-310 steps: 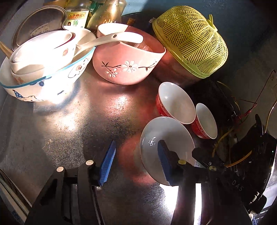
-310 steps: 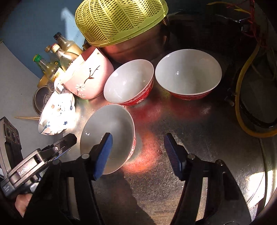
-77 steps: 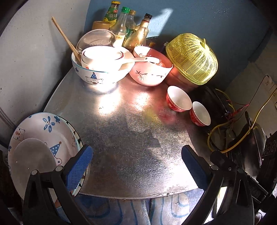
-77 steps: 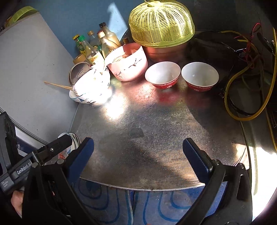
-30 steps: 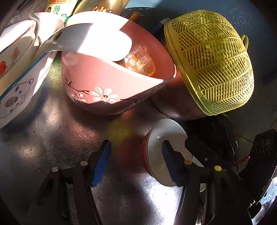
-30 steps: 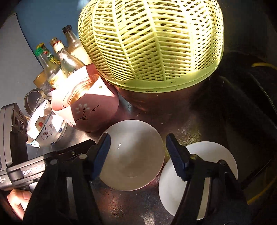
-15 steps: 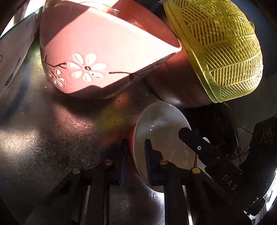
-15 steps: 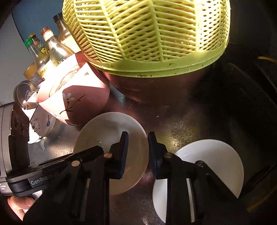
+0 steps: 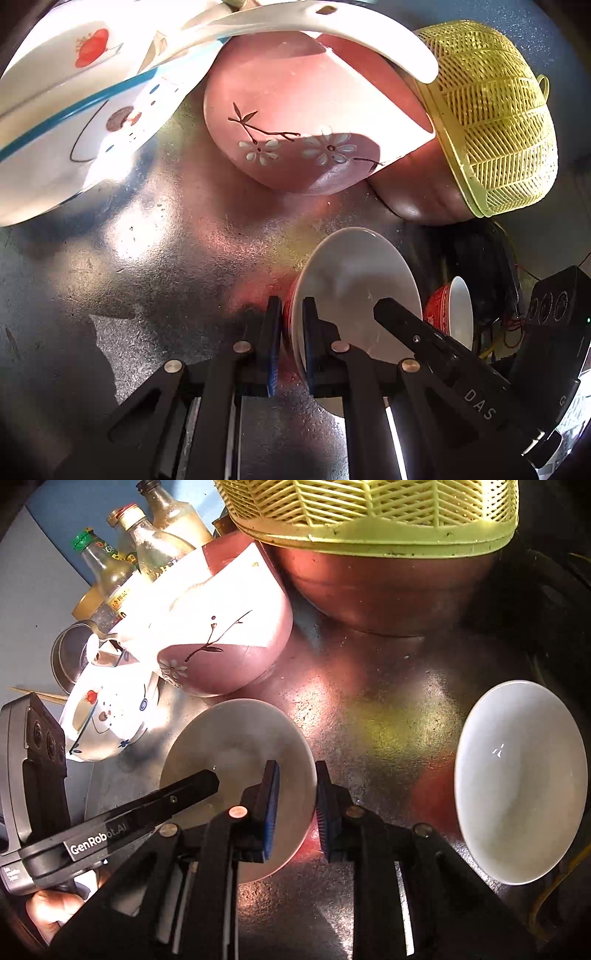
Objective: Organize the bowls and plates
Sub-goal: 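Lift the red-and-white bowl with both grippers and carry it to the stack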
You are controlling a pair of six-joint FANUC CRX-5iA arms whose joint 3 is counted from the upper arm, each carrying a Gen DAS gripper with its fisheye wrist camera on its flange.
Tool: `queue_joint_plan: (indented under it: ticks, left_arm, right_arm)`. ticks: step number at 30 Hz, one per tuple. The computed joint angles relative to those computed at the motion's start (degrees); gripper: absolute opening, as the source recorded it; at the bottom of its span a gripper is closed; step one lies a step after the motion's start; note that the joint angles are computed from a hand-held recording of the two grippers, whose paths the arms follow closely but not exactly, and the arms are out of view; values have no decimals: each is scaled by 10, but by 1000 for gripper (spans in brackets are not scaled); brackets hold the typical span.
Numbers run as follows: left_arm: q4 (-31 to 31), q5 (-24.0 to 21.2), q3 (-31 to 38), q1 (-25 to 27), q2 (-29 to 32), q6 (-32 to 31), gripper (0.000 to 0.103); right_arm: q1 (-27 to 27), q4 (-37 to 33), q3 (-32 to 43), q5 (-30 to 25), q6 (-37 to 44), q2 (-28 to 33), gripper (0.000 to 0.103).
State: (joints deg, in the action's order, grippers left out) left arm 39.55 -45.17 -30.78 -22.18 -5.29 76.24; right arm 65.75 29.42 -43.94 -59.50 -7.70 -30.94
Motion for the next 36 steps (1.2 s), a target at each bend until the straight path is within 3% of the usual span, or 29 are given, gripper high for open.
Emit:
queue_joint_plan:
  ticks: [6, 14, 24, 29, 36]
  left_arm:
    - [-25, -11, -14, 9, -34, 18, 9]
    - [-57, -35, -39, 19, -116, 51, 9]
    - [-118, -106, -50, 36, -243, 111, 9]
    - [-127, -161, -61, 85, -311, 97, 8]
    - [-121, -237, -77, 180, -400, 67, 8]
  right_arm:
    - [38, 20, -13, -13, -51, -20, 12]
    - [158, 58, -9, -91, -148, -39, 12]
    - [322, 91, 17, -190, -267, -37, 12]
    - [369, 107, 36, -206, -297, -18, 12]
    - [370, 123, 66, -172, -285, 27, 12]
